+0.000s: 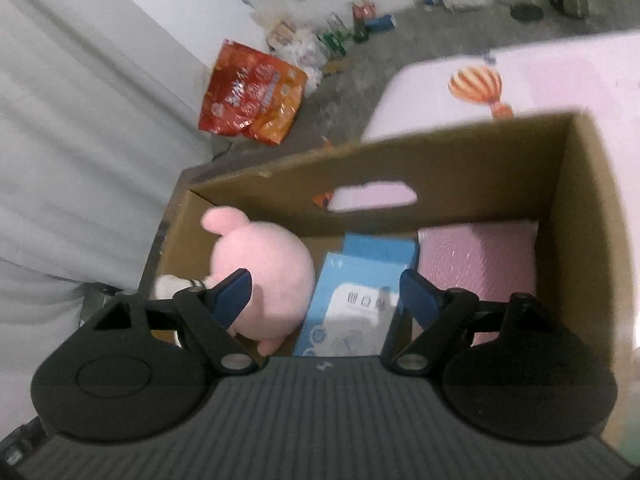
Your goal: Organize soft objects
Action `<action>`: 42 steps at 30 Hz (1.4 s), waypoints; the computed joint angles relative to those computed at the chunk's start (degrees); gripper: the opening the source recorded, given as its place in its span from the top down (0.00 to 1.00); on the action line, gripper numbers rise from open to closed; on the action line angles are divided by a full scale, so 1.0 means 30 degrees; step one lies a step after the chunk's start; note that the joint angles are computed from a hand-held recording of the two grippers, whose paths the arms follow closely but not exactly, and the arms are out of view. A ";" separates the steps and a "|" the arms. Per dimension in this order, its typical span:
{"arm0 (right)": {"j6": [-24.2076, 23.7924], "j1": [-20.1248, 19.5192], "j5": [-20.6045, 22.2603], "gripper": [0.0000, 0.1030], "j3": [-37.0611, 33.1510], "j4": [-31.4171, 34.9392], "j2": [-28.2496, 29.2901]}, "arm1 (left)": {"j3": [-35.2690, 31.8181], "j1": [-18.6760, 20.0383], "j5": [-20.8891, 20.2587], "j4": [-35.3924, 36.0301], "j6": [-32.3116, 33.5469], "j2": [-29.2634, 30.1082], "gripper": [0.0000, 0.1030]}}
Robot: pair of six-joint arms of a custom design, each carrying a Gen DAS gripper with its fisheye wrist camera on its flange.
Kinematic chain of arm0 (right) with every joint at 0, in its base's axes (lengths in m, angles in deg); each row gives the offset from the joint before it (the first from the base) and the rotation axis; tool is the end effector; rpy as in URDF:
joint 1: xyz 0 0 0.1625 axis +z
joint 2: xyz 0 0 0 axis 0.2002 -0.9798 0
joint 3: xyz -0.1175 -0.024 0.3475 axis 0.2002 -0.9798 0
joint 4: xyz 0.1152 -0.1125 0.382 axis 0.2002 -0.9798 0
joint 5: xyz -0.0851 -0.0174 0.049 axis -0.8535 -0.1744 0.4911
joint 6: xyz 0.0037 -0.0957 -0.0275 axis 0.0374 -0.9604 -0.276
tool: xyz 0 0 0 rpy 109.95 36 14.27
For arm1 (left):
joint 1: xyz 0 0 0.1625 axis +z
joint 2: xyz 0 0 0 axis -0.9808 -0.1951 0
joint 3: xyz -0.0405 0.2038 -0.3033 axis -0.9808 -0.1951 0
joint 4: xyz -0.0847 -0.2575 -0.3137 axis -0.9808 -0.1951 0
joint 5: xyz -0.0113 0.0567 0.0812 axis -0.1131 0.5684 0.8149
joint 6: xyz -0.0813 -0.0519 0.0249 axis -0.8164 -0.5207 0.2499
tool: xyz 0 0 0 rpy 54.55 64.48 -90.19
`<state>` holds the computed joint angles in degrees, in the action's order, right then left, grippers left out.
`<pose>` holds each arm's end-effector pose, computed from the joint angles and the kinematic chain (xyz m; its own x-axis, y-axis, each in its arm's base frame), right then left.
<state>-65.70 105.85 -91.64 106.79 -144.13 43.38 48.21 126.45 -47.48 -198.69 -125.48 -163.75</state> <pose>0.4206 -0.5963 0.0000 -0.9816 -0.0542 0.1832 -0.1363 0.8706 -0.4728 -0.0850 -0.4288 0.4126 -0.7398 -0.4339 -0.5143 0.1826 0.6062 -0.7741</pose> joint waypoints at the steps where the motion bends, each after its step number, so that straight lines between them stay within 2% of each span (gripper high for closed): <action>1: -0.0289 0.0052 0.0019 0.30 0.0014 -0.0179 -0.0061 | 0.0026 -0.0126 0.0332 0.0275 -0.0194 -0.0032 0.19; 2: -0.0482 0.0078 0.0146 0.35 -0.0031 -0.0207 -0.0113 | 0.0077 -0.0253 0.0681 0.0510 -0.0359 -0.0096 0.19; 6: -0.1572 0.0181 0.1339 0.34 -0.0926 0.0169 0.0164 | -0.0161 -0.0682 0.1683 0.2439 -0.1996 -0.0357 0.19; 8: -0.2381 0.0347 0.1756 0.24 -0.1732 0.0646 0.0651 | -0.0452 -0.0722 0.1902 0.3708 -0.3138 -0.0501 0.19; 10: -0.2686 0.0518 0.1786 0.19 -0.2989 0.1740 0.1375 | -0.0723 -0.0723 0.2019 0.4803 -0.4121 -0.0677 0.19; 17: -0.2798 0.0763 0.1948 0.19 -0.7564 0.4891 0.4460 | -0.1508 -0.0615 0.2218 0.8500 -0.6919 -0.1135 0.19; 18: -0.2935 0.0878 0.1482 0.19 -0.7932 0.4901 0.4803 | -0.1569 -0.0587 0.2182 0.8785 -0.7080 -0.1156 0.19; 19: -0.3164 0.0975 0.1004 0.24 -0.8380 0.5112 0.5150 | -0.1621 -0.0571 0.2139 0.9042 -0.7240 -0.1179 0.19; 20: -0.3343 0.0998 0.0832 0.33 -0.8558 0.5244 0.5321 | -0.1607 -0.0557 0.2092 0.9087 -0.7223 -0.1232 0.19; 21: -0.3437 0.1010 0.0763 0.38 -0.8482 0.5129 0.5317 | -0.1549 -0.0568 0.2046 0.9126 -0.7223 -0.1309 0.19; 23: -0.3376 0.0963 0.0662 0.56 -0.7844 0.4908 0.4883 | -0.1366 -0.0626 0.1996 0.8814 -0.6883 -0.1448 0.19; 24: -0.3130 0.0837 0.0885 0.58 -0.7337 0.4738 0.4528 | -0.1280 -0.0617 0.1997 0.8575 -0.6647 -0.1458 0.19; 25: -0.2671 0.0669 0.1153 0.68 -0.6649 0.4468 0.4049 | -0.1220 -0.0622 0.1978 0.8437 -0.6503 -0.1460 0.19; 26: -0.2321 0.0546 0.1036 0.73 -0.5900 0.4297 0.3544 | -0.1118 -0.0611 0.1930 0.8068 -0.6212 -0.1455 0.19; 29: -0.1287 0.0070 0.1350 0.73 -0.3978 0.3810 0.2299 | -0.0813 -0.0587 0.1731 0.6968 -0.5383 -0.1494 0.19; 31: -0.1080 -0.0011 0.0977 0.73 -0.3216 0.3964 0.1764 | -0.0652 -0.0574 0.1627 0.6403 -0.4934 -0.1500 0.19; 35: -0.1292 0.0179 -0.0612 0.72 -0.2811 0.5479 0.1403 | -0.0455 -0.0548 0.1556 0.5922 -0.4636 -0.1536 0.19; 37: -0.1339 0.0062 -0.0591 0.71 -0.2630 0.6419 0.1146 | -0.0450 -0.0523 0.1482 0.5869 -0.4608 -0.1525 0.19; 39: -0.1386 0.0036 -0.0403 0.71 -0.2407 0.6215 0.0948 | -0.0408 -0.0441 0.1356 0.5804 -0.4519 -0.1503 0.19; 40: -0.1549 -0.0024 -0.0053 0.67 -0.2214 0.5727 0.0793 | -0.0372 -0.0444 0.1350 0.5797 -0.4491 -0.1537 0.19; 42: -0.1524 -0.0117 0.0641 0.52 -0.2269 0.5143 0.0681 | -0.0380 -0.0452 0.1372 0.6002 -0.4643 -0.1552 0.19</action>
<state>-70.27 105.50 -89.72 99.98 -128.71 45.43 47.07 125.10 -43.36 -180.68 -139.41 -168.40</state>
